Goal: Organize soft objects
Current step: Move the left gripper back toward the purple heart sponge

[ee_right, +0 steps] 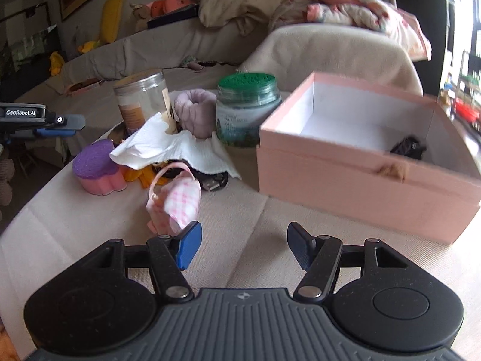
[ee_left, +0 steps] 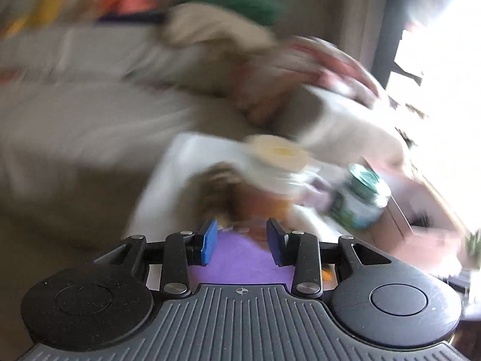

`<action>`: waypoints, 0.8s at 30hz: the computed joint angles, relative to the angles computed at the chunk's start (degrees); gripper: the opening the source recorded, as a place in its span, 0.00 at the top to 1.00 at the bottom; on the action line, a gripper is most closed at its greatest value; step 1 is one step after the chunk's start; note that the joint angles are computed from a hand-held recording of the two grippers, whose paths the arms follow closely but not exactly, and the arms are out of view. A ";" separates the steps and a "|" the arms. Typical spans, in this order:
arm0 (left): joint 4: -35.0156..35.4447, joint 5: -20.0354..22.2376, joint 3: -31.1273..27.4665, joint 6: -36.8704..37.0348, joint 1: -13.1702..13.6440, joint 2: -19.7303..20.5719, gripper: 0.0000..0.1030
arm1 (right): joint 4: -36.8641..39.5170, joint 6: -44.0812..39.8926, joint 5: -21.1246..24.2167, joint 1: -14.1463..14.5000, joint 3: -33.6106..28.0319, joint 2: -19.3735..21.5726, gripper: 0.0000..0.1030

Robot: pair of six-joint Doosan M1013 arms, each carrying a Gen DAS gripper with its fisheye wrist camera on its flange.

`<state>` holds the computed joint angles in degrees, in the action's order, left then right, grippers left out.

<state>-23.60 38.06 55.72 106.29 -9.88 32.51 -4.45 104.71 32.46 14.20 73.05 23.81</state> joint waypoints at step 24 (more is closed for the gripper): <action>-2.31 11.91 -0.99 -7.77 3.04 0.34 0.68 | 1.16 -0.19 -2.41 -0.10 1.20 -0.30 0.30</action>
<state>-25.91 49.97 54.73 98.52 -6.84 32.84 -3.28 104.51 30.05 14.10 74.25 23.51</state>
